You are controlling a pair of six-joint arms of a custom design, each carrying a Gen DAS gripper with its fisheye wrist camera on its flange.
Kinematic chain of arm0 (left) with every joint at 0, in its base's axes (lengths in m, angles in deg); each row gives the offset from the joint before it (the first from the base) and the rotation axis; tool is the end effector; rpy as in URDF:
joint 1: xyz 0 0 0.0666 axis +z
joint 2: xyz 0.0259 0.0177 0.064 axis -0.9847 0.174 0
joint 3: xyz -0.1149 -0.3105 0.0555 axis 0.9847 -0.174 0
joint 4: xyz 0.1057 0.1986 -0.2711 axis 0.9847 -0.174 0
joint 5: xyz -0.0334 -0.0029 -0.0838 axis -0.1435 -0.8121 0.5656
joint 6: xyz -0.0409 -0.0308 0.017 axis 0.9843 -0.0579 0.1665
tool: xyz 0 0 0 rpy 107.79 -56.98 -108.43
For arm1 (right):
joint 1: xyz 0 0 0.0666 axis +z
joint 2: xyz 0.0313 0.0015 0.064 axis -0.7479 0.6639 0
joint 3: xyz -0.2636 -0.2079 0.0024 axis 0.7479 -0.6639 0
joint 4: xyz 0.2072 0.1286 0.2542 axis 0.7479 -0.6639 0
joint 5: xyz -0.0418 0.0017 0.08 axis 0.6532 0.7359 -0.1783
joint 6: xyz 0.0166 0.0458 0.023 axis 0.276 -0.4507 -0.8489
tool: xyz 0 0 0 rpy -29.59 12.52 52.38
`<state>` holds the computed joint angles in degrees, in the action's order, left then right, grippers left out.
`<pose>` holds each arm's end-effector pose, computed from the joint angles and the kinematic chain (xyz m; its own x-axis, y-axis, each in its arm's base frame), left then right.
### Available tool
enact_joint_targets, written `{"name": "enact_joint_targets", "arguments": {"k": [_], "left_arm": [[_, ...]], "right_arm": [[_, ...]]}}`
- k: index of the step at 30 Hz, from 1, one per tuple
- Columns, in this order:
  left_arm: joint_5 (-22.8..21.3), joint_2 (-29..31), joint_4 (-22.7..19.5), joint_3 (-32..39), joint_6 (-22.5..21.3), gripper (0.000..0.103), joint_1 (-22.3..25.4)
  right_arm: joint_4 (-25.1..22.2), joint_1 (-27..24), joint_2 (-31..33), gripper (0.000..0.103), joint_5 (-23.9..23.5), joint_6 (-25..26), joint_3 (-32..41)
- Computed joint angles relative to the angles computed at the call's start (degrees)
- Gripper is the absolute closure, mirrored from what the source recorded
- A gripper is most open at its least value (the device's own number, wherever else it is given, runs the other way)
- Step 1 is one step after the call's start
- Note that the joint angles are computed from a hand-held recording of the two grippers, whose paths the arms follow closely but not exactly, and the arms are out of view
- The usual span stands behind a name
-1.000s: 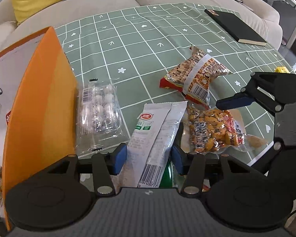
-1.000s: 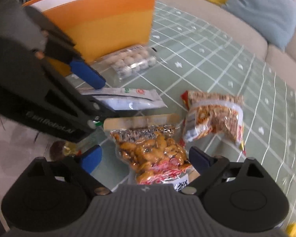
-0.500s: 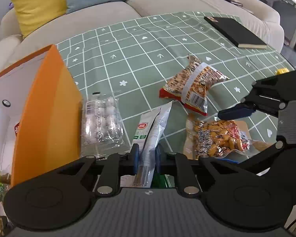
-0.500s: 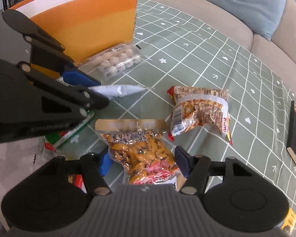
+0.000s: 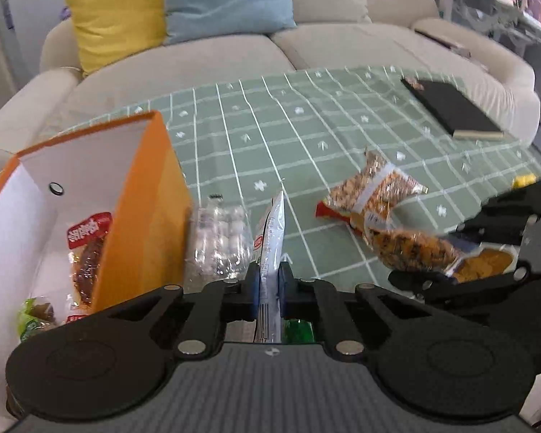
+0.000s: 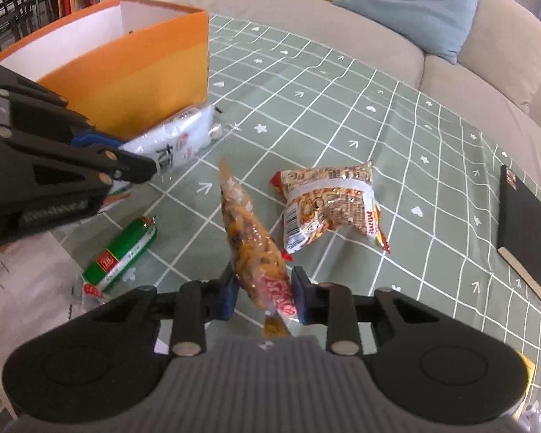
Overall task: Organize snacks
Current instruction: 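Lift both held packets and carry them over the orange box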
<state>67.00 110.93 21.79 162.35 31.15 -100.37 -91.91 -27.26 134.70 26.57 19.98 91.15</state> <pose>0.5680 -0.2041 0.3281 -0.7550 0.1368 -0.6413 0.1234 0.9902 0.0660 0.6169 0.2406 0.2964 -0.6374 -0.5321 -0.5573 -0.5862 0.8043 -0.0974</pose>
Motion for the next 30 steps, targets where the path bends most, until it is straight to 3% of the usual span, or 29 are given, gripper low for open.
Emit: {"name": "enact_joint_targets", "arguments": {"k": [9, 20, 25, 30], "left_arm": [[0.7, -6.1, 3.9, -5.8, 4.6, 0.093, -0.1], [2.0, -14.0, 7.7, -12.0, 7.6, 0.093, 0.8], [2.0, -17.5, 9.5, -14.0, 8.3, 0.093, 2.2], [2.3, -20.4, 9.6, -15.3, 8.6, 0.093, 4.8]], "right_arm": [[6.7, 0.5, -7.7, 0.075, 0.1, -2.1, -9.4], [11.5, 2.2, -14.3, 0.075, -3.3, -11.0, -14.9], [12.7, 3.2, -15.6, 0.075, -5.1, -14.9, -14.4], [11.1, 5.1, -13.6, 0.075, -6.6, -18.0, -9.2]]}}
